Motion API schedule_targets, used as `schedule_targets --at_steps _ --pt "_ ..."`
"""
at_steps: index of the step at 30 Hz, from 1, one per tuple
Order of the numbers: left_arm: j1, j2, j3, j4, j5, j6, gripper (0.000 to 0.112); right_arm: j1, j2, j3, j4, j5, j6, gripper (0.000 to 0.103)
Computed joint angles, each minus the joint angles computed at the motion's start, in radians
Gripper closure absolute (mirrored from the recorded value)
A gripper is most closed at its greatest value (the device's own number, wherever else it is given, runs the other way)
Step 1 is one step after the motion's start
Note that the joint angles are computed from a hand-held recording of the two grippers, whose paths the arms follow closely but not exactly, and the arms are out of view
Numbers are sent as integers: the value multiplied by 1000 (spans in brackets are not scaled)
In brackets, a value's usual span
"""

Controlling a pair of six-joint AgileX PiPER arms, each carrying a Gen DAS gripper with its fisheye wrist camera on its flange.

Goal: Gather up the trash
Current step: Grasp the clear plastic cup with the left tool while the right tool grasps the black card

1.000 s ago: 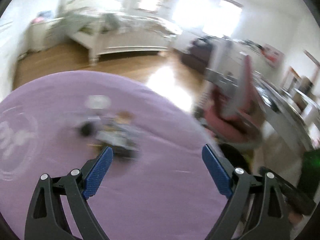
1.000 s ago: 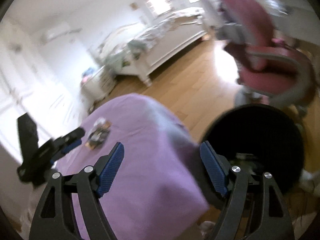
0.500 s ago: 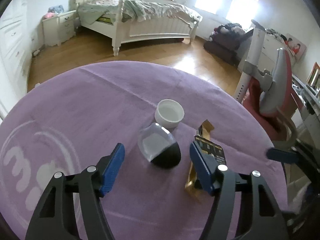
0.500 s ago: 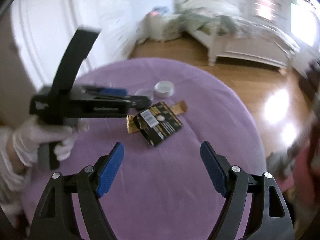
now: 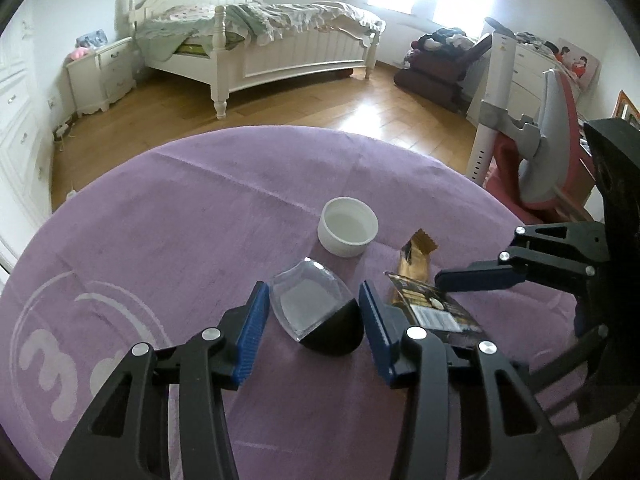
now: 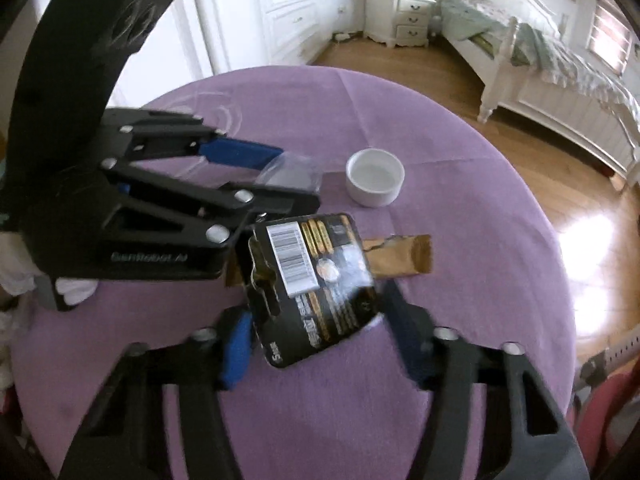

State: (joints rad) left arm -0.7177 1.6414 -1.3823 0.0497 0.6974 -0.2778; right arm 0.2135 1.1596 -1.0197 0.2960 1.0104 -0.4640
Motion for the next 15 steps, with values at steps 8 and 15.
schedule_targets --at_steps 8,15 --pt "8 -75 85 -34 -31 6 76 -106 -108 26 128 53 94 96" --pt "-36 -175 154 -35 -25 -23 91 -358 -329 103 359 164 62 98"
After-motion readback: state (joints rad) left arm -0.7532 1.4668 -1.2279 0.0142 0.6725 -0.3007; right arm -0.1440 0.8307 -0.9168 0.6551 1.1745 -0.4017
